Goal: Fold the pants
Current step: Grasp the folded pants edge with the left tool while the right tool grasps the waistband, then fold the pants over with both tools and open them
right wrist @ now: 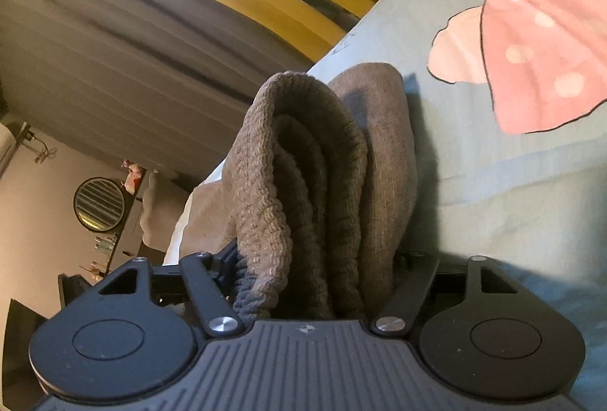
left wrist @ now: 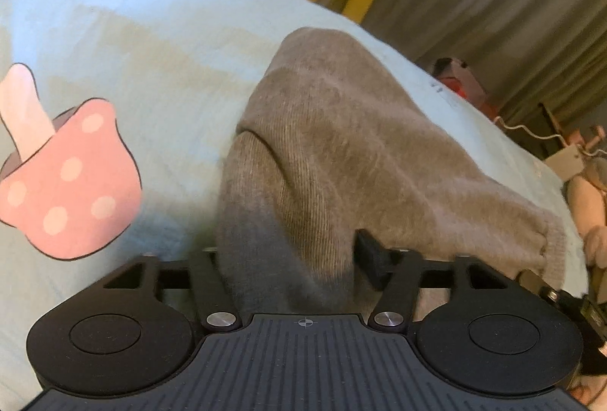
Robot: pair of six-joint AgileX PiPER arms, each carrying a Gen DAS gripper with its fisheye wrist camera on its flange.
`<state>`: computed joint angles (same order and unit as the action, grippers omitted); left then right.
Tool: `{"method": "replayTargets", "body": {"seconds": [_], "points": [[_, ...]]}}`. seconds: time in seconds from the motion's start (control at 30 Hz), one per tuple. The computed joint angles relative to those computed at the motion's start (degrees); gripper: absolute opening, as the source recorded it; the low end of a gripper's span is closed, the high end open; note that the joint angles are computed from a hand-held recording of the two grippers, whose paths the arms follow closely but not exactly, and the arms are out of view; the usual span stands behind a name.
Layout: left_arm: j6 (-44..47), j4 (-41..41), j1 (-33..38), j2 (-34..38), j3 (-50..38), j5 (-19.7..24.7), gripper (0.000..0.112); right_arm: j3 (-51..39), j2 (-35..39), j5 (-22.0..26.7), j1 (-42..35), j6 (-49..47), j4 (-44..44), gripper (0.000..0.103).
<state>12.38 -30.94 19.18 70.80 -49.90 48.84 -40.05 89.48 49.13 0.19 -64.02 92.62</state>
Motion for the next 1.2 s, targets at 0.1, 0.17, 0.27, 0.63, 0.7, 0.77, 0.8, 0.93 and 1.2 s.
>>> {"method": "replayTargets", "body": {"seconds": [0.1, 0.17, 0.27, 0.63, 0.7, 0.77, 0.8, 0.93, 1.2], "points": [[-5.76, 3.56, -3.93, 0.97, -0.48, -2.49, 0.086, 0.27, -0.71, -2.96, 2.35, -1.66, 1.72, 0.075], [-12.09, 9.95, -8.63, -0.13, -0.26, -5.25, 0.074, 0.8, -1.46, -4.53, 3.3, -2.34, 2.73, 0.071], [-14.07, 13.86, -10.11, -3.24, -0.24, -4.88, 0.04, 1.2, -4.94, -7.66, 3.39, -0.86, -0.03, 0.059], [-18.07, 7.68, -14.67, -5.58, -5.99, -6.44, 0.033, -0.69, -11.81, -1.99, -3.16, -5.34, 4.43, 0.053], [-23.0, 12.27, -19.65, -3.77, -8.14, -9.21, 0.034, -1.15, -11.03, -1.22, -5.84, -7.14, 5.84, 0.053], [-34.45, 23.66, -26.47, -1.95, -8.92, -13.18, 0.036, -1.72, -10.13, -0.07, -8.71, -9.05, 6.72, 0.056], [-40.18, 29.39, -29.01, -0.81, -9.32, -13.91, 0.038, -1.64, -10.18, -0.58, -9.41, -9.82, 7.01, 0.065], [-60.67, 51.95, -39.65, 5.15, -14.84, -1.17, 0.064, -4.84, -10.68, -14.48, -7.77, -0.5, -3.84, 0.097], [-66.55, 57.96, -48.09, -3.26, -1.09, 1.97, 0.094, -8.76, -10.86, -18.62, -1.47, 11.9, -24.92, 0.099]]}}
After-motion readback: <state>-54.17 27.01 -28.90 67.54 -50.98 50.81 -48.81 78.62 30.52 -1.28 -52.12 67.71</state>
